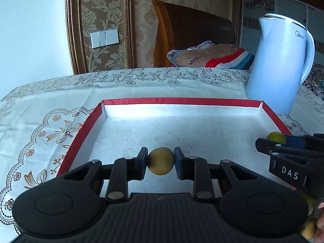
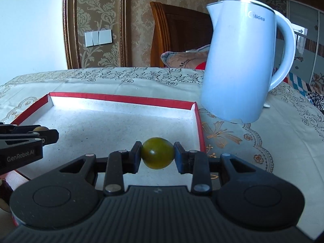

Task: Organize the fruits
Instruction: 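Open the right tool dropping the lime while the left tool releases the longan into the tray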

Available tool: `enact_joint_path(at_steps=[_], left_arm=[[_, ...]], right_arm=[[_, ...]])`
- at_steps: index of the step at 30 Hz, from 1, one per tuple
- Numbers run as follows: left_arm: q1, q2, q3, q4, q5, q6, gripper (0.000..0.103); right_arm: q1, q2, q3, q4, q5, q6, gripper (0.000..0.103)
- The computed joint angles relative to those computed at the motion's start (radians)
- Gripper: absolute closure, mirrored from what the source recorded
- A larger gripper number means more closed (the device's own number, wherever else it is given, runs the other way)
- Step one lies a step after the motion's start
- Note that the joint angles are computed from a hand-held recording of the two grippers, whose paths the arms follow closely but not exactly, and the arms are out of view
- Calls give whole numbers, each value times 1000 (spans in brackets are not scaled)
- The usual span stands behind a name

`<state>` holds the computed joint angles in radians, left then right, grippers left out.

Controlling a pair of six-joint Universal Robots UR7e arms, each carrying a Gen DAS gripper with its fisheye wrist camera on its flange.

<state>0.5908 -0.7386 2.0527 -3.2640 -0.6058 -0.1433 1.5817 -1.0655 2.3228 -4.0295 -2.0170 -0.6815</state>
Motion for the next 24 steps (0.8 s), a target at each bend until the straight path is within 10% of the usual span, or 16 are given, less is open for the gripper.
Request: enact_joint_path(at_steps=[16, 24], left_arm=[[36, -24, -41, 161, -26, -133, 76], [26, -11, -33, 120, -5, -93, 75]], right_arm=[[32, 10, -48, 130, -52, 43, 70], [35, 26, -39, 42, -52, 28, 48]])
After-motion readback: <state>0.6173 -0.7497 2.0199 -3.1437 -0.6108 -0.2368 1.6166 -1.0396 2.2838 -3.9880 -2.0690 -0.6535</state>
